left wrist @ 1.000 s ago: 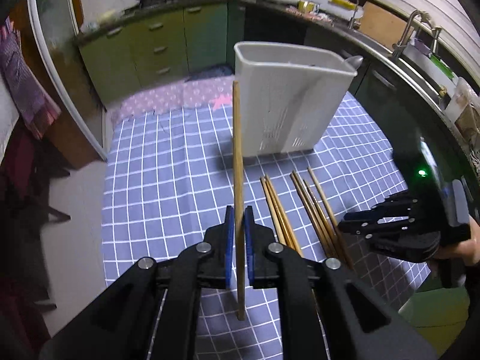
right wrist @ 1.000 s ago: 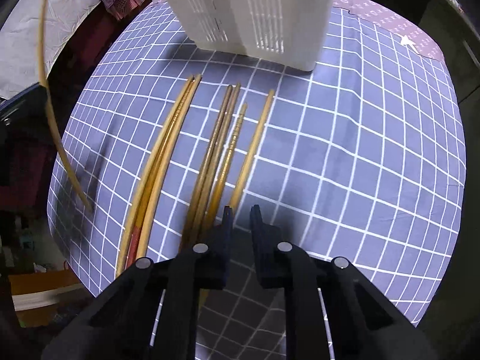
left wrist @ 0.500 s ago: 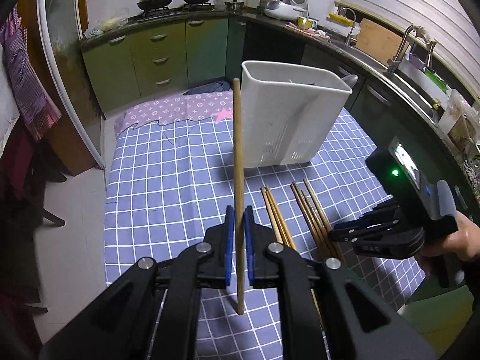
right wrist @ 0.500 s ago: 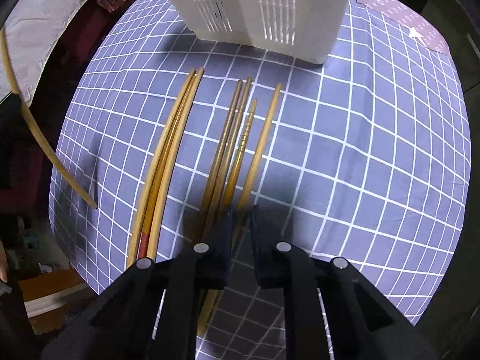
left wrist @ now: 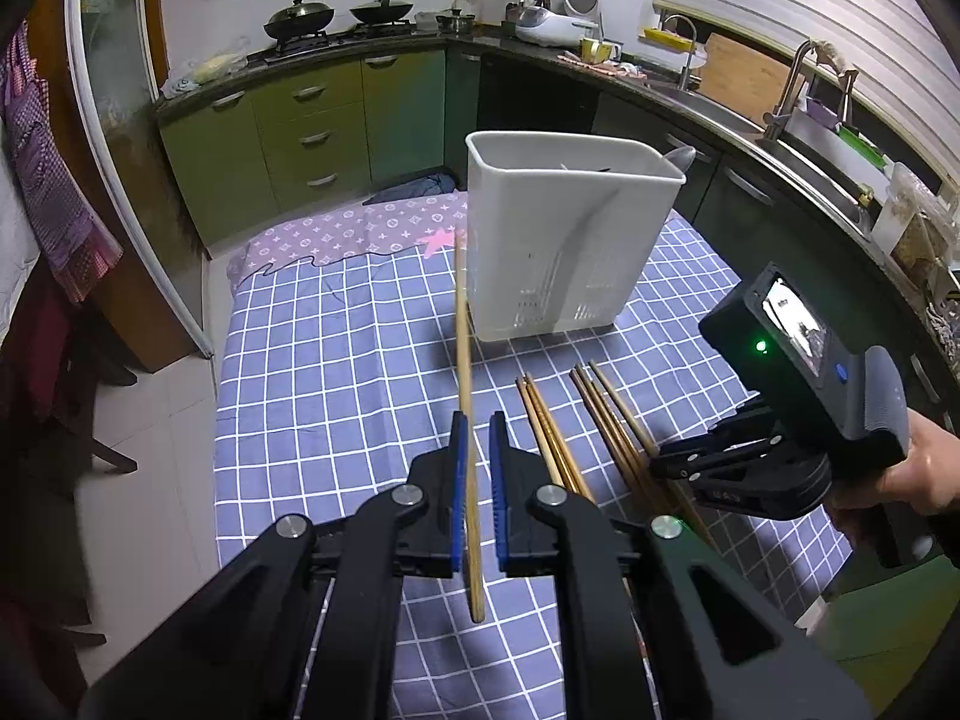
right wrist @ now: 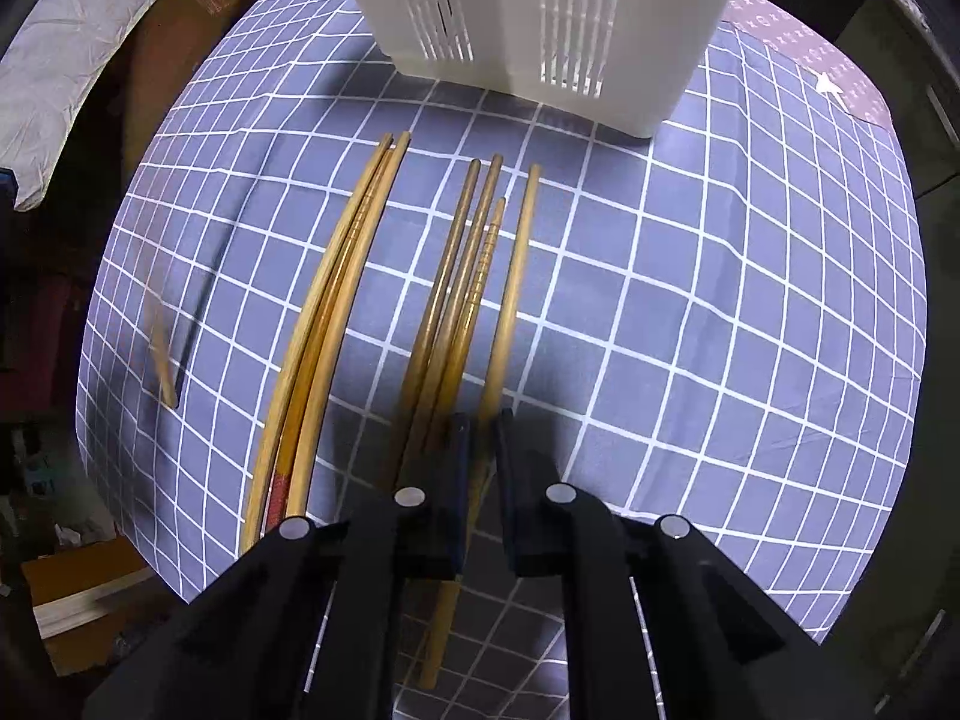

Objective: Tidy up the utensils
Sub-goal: 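Grasp a wooden chopstick with the right gripper while the left holds its chopstick upright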

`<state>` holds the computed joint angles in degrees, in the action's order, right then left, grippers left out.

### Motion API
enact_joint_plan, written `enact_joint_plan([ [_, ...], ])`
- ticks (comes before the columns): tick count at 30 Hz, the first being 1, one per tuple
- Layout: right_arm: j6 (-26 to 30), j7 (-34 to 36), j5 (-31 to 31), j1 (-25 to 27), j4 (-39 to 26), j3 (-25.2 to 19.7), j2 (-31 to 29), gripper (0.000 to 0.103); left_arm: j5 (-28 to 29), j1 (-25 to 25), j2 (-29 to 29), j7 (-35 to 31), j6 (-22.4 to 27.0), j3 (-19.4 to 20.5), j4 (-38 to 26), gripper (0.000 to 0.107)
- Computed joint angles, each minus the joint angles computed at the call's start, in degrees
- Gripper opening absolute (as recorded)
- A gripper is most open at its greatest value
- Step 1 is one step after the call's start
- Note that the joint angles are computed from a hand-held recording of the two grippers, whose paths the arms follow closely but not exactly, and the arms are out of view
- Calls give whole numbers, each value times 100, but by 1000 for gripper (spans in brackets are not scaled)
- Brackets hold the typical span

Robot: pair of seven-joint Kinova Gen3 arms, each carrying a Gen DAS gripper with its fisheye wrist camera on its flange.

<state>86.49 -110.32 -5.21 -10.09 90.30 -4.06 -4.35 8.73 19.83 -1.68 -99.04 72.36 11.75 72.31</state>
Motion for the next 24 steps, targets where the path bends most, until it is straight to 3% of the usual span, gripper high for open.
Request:
enact_joint_plan([
  [8,321,-241,461,-383,-317,-257,280,14,-259,110,248,146,327,86,-245,7],
  [12,252,-277,459,-418,-269,-227,219,9,-321,216,613,270,701,83,-561,7],
  [20,41,77,46,-112,23,29,-217,7,-848,822,1835,668,1644,12,-1563,7],
  [24,58,257,-38,78,24,152,-457,7,-1140,1131,2206,798,1742,-141,-1929,10],
])
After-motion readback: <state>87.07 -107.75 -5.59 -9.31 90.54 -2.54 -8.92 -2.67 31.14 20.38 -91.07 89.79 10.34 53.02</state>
